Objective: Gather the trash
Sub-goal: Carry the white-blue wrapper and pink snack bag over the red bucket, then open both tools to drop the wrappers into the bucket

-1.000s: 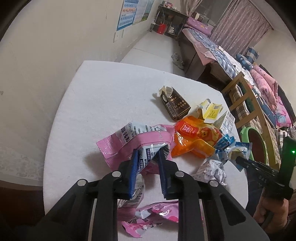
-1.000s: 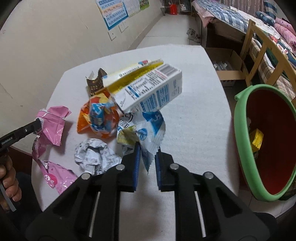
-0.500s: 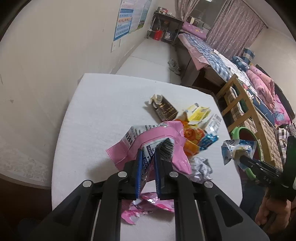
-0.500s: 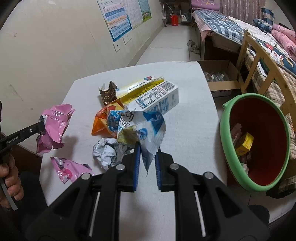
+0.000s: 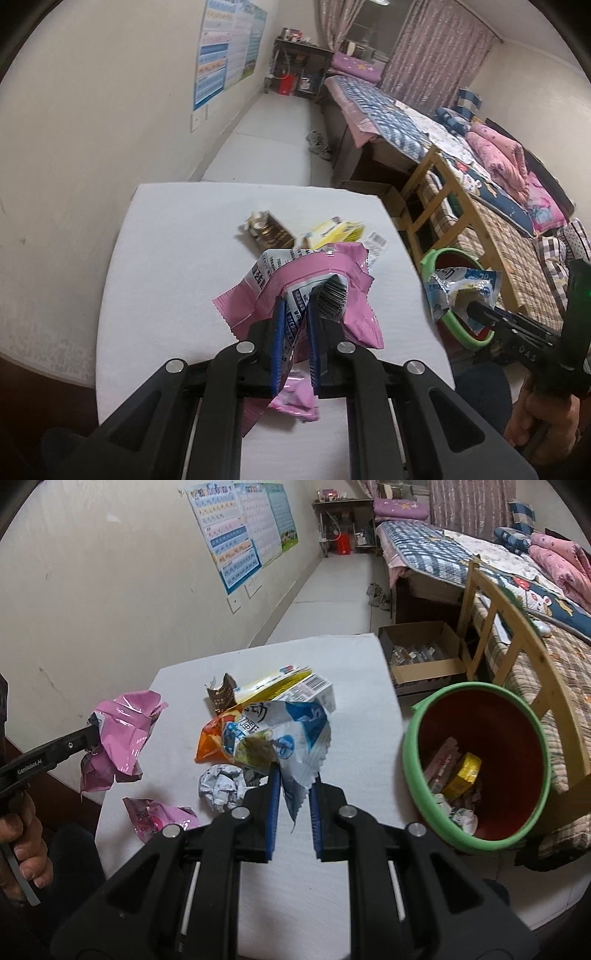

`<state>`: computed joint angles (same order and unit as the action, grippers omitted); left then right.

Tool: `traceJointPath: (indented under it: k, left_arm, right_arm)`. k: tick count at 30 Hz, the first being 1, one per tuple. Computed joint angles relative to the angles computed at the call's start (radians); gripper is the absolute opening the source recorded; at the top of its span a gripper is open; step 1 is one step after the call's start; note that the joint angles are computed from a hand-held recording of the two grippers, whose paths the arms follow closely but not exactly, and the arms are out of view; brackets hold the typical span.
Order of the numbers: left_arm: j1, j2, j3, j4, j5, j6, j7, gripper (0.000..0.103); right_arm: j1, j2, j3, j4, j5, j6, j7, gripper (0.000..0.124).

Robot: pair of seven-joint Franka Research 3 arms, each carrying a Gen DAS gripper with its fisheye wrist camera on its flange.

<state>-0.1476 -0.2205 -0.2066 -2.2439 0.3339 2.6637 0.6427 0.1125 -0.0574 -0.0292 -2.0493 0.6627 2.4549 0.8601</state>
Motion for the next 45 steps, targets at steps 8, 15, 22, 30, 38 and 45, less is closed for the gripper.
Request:
traceJointPath:
  k: [8, 15, 22, 30, 38, 45]
  left_arm:
    - [-0.028, 0.091, -0.025, 0.131, 0.026, -0.012, 0.000, 0.009]
    - [-0.077, 0.222, -0.036, 0.286, 0.037, -0.030, 0.026, 0.009]
    - [-0.134, 0.365, -0.039, 0.458, 0.023, -0.058, 0.081, 0.009]
    - [-0.200, 0.553, -0.040, 0.693, -0.014, -0.111, 0.158, 0.009]
    - [-0.270, 0.765, -0.031, 0.982, -0.048, -0.198, 0.239, 0.009]
    - [-0.322, 0.933, -0.005, 1.253, -0.072, -0.293, 0.297, 0.009]
  right_arm:
    - [-0.032, -0.016, -0.028, 0.013, 0.009, -0.004, -0.018, 0.015]
    - [-0.076, 0.008, -0.053, 0.051, 0.008, -0.003, -0.024, 0.015]
    - [-0.131, 0.058, -0.070, 0.100, 0.001, -0.011, -0.019, 0.015]
    - [-0.193, 0.128, -0.078, 0.165, 0.002, -0.009, -0.014, 0.015]
    - [-0.244, 0.211, -0.075, 0.231, -0.013, -0.020, -0.001, 0.015]
    - [-0.272, 0.269, -0.063, 0.270, -0.025, -0.025, 0.009, 0.015]
